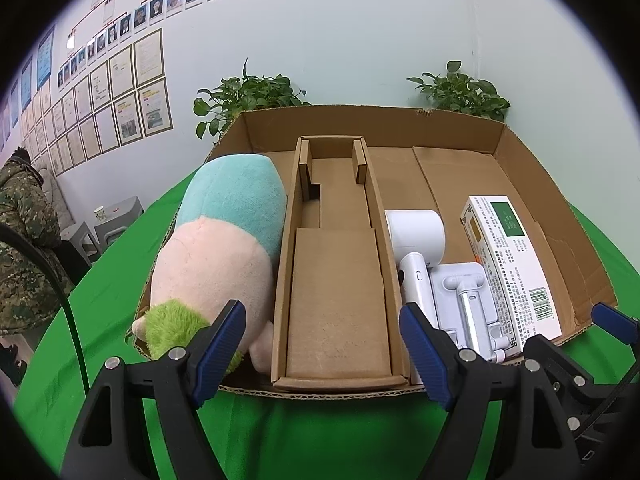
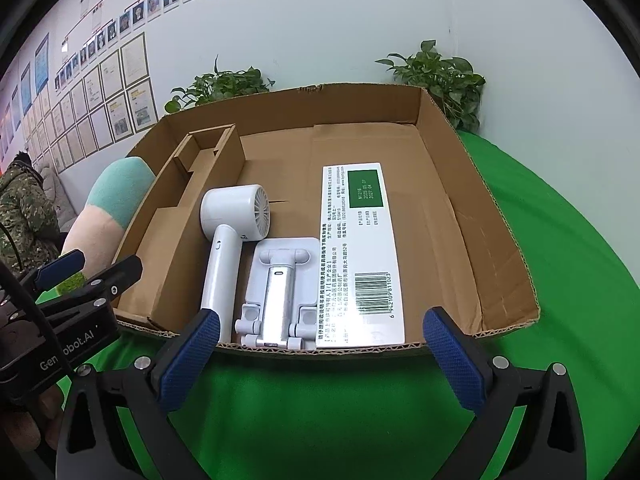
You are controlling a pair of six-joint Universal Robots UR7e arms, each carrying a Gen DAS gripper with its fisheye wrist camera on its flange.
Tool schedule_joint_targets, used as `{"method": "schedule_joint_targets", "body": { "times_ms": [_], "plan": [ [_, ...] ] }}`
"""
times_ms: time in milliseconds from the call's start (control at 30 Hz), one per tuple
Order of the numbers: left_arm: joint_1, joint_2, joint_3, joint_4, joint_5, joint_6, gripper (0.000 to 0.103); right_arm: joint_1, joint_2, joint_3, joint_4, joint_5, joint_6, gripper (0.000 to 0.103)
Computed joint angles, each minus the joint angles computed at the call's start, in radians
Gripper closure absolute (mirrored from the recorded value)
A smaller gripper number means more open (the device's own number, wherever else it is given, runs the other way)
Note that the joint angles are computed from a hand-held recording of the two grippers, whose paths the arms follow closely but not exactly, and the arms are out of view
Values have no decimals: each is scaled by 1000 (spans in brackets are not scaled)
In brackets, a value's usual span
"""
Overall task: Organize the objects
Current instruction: 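Withdraw the right gripper from the box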
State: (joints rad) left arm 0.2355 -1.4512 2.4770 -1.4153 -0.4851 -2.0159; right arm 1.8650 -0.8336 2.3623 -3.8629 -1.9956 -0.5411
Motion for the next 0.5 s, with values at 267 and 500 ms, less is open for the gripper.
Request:
{"method": "schedule_joint_targets", "body": {
  "times_ms": [267, 500],
  "plan": [
    [-4, -4, -2, 0, -4, 3, 24, 8, -7, 3, 21, -11, 3, 1],
    [-1, -2, -7, -2, -5, 10, 24, 8, -9, 5, 29, -17, 8, 1]
  ]
}}
